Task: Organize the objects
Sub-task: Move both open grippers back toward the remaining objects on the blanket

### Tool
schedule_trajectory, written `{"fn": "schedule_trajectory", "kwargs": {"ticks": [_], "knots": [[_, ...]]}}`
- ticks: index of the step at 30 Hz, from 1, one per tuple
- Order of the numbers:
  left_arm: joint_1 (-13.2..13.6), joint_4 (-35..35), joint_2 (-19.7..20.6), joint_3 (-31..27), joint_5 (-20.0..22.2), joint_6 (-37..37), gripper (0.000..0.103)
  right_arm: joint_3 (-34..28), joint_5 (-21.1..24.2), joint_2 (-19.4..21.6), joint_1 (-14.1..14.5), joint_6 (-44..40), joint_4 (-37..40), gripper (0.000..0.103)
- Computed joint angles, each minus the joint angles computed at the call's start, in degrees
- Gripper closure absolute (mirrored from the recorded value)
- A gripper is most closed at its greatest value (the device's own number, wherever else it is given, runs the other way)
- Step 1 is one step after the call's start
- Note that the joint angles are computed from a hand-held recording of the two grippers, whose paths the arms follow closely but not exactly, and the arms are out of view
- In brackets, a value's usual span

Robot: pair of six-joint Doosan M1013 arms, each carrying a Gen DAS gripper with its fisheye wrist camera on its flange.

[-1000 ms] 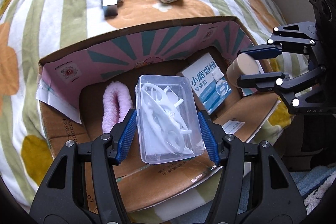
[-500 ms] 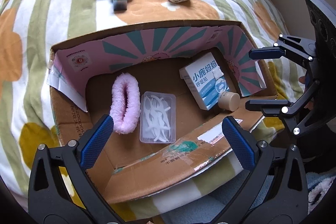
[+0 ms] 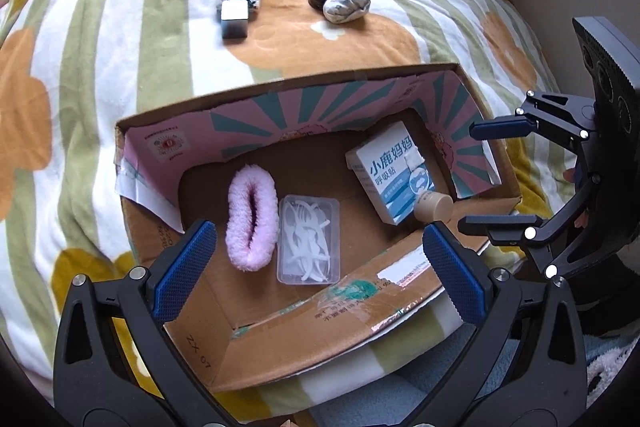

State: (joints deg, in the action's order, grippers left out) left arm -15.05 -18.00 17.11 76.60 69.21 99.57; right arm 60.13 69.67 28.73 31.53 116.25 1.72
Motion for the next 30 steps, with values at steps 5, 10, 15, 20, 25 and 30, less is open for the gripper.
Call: {"fn": "schedule_trajectory", "kwargs": {"ticks": [5,10,15,20,25,30], "knots": [[0.1,2.1,0.5,-1.8,-1.2,-1.0,0.0,-1.3,0.8,0.2,-0.4,1.3,-0.8,0.024],[0.8,3.1,2.0,-5.3,-0.5,-0.7,0.0,-2.7,0.9,0.2,-1.2,3.9,-1.8,0.024],[1.7,2.6,4.4,-10.8,1.2,-0.6,0.0,-5.6,1.8,0.8,-2.0,7.3,-5.0,0.024],[2.4,2.8,7.7,-17.0,3.1,-1.0,0.0,-8.4,1.6,1.7,-3.2,11.0,-7.4,0.024],[3.0,1.9,12.0,-23.5,5.0,-0.2,0.0,-10.4,0.9,2.9,-5.2,14.7,-7.2,0.004],[2.9,2.1,16.9,-30.5,7.2,1.1,0.0,-12.6,2.6,4.9,-6.7,17.6,-9.3,0.001]]}}
